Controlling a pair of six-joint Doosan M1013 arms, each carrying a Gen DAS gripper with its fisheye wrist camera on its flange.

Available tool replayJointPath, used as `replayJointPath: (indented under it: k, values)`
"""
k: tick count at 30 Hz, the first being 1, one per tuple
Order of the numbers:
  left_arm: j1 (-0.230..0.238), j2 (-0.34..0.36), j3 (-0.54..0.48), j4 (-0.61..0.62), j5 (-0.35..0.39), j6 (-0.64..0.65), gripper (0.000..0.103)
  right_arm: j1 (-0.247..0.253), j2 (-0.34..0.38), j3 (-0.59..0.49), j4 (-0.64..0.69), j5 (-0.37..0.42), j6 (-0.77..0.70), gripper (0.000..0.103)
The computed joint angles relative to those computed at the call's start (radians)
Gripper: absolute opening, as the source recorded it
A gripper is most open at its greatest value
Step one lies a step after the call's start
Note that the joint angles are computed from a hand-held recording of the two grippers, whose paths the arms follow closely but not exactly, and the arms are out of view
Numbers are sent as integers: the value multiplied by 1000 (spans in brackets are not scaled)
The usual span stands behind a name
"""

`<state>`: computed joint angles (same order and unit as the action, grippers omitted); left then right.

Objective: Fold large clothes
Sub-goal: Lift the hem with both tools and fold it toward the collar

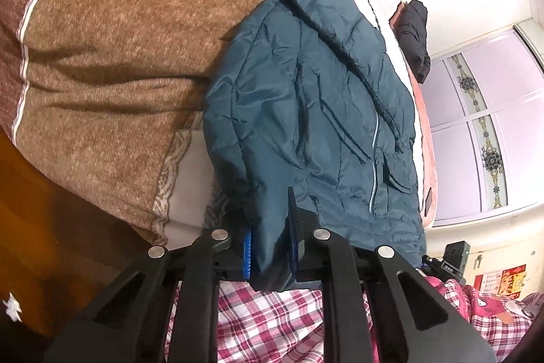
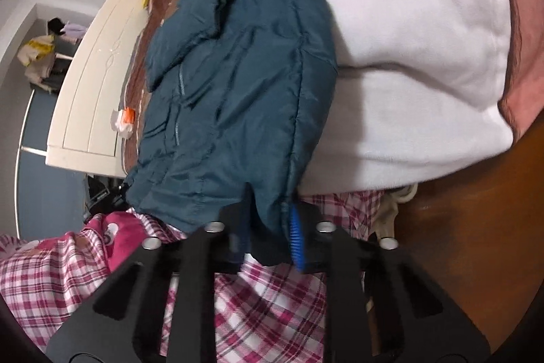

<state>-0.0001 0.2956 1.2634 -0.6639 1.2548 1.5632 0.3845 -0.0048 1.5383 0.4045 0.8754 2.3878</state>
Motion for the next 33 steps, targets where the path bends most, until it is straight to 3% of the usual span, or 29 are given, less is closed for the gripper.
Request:
replayJointPath:
  k: [9, 17, 26, 33]
  values:
    - [-20, -4, -52, 12, -64, 41, 12, 19, 20, -88, -146, -40, 10, 9]
    - [-44, 37, -183, 10, -134, 74, 12, -8, 86, -235, -295, -27, -5, 9]
    - [-57, 161, -412, 22, -132, 28, 12, -53, 187, -411, -429, 60, 0, 9]
    - [-78, 321, -709, 78, -73, -21, 12, -91, 305, -599, -510, 163, -22, 9]
